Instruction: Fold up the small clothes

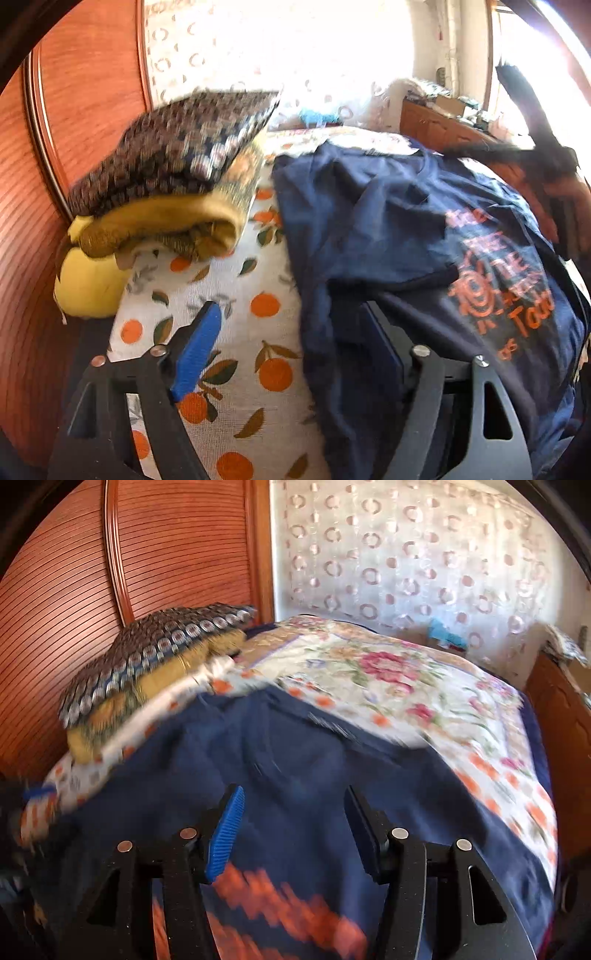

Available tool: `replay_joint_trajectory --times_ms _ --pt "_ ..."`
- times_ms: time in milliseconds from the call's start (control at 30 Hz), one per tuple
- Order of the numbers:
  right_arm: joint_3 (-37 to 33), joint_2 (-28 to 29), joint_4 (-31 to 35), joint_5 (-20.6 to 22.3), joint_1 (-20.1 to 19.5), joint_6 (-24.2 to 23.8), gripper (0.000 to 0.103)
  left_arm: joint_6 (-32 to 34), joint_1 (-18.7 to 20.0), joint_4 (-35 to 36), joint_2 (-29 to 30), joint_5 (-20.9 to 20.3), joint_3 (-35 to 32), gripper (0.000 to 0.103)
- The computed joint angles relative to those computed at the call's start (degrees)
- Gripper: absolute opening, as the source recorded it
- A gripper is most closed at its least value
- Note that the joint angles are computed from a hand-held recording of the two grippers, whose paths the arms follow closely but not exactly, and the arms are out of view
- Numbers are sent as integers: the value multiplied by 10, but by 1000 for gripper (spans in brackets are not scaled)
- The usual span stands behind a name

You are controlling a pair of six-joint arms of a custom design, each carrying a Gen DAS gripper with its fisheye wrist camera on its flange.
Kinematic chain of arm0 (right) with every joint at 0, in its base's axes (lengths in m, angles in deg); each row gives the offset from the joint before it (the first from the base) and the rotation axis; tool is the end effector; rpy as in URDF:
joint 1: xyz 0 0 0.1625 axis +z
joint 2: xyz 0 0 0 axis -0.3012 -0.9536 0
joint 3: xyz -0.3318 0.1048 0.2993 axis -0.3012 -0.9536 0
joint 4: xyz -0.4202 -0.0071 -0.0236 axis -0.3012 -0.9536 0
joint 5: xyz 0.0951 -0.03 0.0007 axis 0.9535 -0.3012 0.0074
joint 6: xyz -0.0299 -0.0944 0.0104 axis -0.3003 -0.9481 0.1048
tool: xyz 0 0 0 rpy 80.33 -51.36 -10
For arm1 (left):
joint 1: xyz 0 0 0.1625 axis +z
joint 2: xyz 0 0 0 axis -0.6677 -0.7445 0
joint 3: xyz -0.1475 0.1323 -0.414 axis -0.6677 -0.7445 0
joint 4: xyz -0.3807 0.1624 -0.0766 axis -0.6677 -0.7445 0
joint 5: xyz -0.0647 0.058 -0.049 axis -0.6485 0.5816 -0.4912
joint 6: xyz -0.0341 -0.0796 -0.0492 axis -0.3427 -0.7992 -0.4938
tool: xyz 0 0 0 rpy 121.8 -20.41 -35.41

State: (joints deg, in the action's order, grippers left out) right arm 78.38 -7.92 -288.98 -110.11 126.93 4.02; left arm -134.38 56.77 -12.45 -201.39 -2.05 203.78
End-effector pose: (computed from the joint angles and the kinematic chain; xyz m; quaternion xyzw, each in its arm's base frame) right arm 0.2665 -0.4872 0.1146 0.3527 -0.8538 0.2867 0.2540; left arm -0.0682 -0.2388 0.2937 0.2272 0.8541 -0.3388 0.3226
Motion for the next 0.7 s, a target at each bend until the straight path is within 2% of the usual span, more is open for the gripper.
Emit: replay_joint_trajectory --times_ms 133,233,333,467,533,700 --pt "98 -71 -52 9 -38 -6 71 -85 -82 97 2 10 -23 83" --pt "153 -109 -95 7 -59 5 74 -103 -112 90 20 8 -30 83" --pt "200 -138 -136 5 -71 30 74 -39 -102 -21 55 -4 -15 83" --pt "244 -160 -188 -5 -85 44 74 27 -83 -160 139 -15 6 83" --pt "271 -170 -213 -19 -73 61 74 71 -67 -251 183 -31 18 83" --pt "291 -140 -274 -48 -66 69 74 152 -32 -441 304 -64 38 83"
